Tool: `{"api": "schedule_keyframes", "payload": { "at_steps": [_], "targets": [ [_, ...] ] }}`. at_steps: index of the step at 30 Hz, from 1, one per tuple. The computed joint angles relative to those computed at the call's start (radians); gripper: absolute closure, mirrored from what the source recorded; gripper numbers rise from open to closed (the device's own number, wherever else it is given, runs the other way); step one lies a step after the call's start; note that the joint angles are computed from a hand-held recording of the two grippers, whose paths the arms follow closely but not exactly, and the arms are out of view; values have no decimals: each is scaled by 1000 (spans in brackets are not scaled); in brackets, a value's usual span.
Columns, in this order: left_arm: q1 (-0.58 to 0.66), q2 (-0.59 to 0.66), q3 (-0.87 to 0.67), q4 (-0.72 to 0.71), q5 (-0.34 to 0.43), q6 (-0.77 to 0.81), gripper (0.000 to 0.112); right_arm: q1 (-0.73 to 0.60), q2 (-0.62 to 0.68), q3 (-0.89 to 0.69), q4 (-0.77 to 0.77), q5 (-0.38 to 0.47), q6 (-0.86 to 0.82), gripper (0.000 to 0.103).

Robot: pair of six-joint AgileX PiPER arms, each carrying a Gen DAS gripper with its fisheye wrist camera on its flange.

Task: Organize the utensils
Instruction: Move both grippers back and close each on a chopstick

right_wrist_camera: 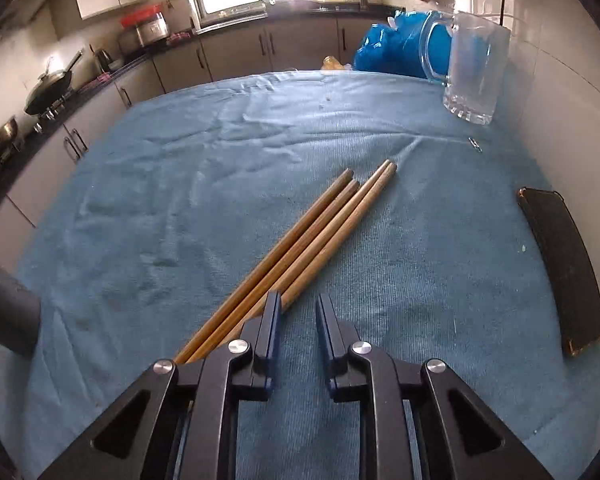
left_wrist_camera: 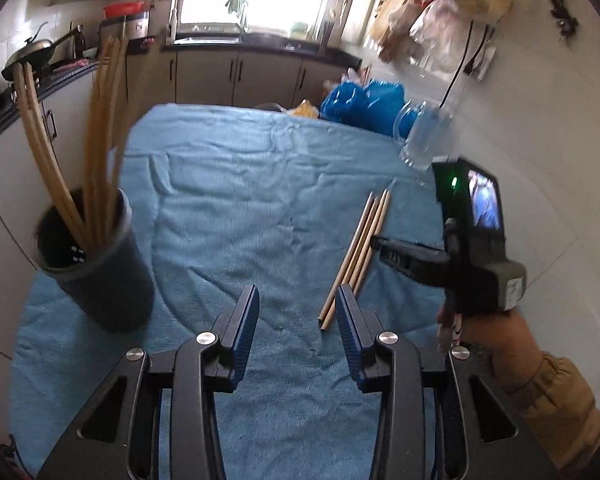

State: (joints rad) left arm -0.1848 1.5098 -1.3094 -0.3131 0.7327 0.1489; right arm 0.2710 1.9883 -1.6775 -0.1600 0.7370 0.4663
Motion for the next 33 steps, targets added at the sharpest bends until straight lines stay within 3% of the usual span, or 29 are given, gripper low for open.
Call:
{"api": "schedule_keyframes", "payload": {
  "at_steps": [4,8,14,15,17,18,20,24,29,33],
  "targets": [
    [-31,102,-58,8,-9,-32,74,-17,20,-20,34,-19,-34,87],
    [-71,219,-157,31,18,-49,74,-25,34,-47,11,45,-53,85],
    [-131,363,-308,87,77,-67,75,-64,-49,57,-24,77,-98,85],
    [-144,399,-350,102,96,-70,77,-76,-63,77,-17,71,-106,85],
    [-155,459,-427,109,148,-64,97,-98,-99,130,6,50,-130,85],
    [-161,490,-465,119,173,-70,102,-104,-111,147,7,46,-135,85],
    [-172,501,-482,164,155,-110,112,-120,-124,169,15,32,-153,85],
    [-155,515,-504,193,195,-196,112,-115,-144,204,-3,8,-131,85],
    [-114,418,-359,132,149,-145,112,-111,-150,220,-10,-8,-117,86],
    [-74,349,-257,-16,85,11,112,-119,-181,259,20,-10,-141,90]
  ]
}}
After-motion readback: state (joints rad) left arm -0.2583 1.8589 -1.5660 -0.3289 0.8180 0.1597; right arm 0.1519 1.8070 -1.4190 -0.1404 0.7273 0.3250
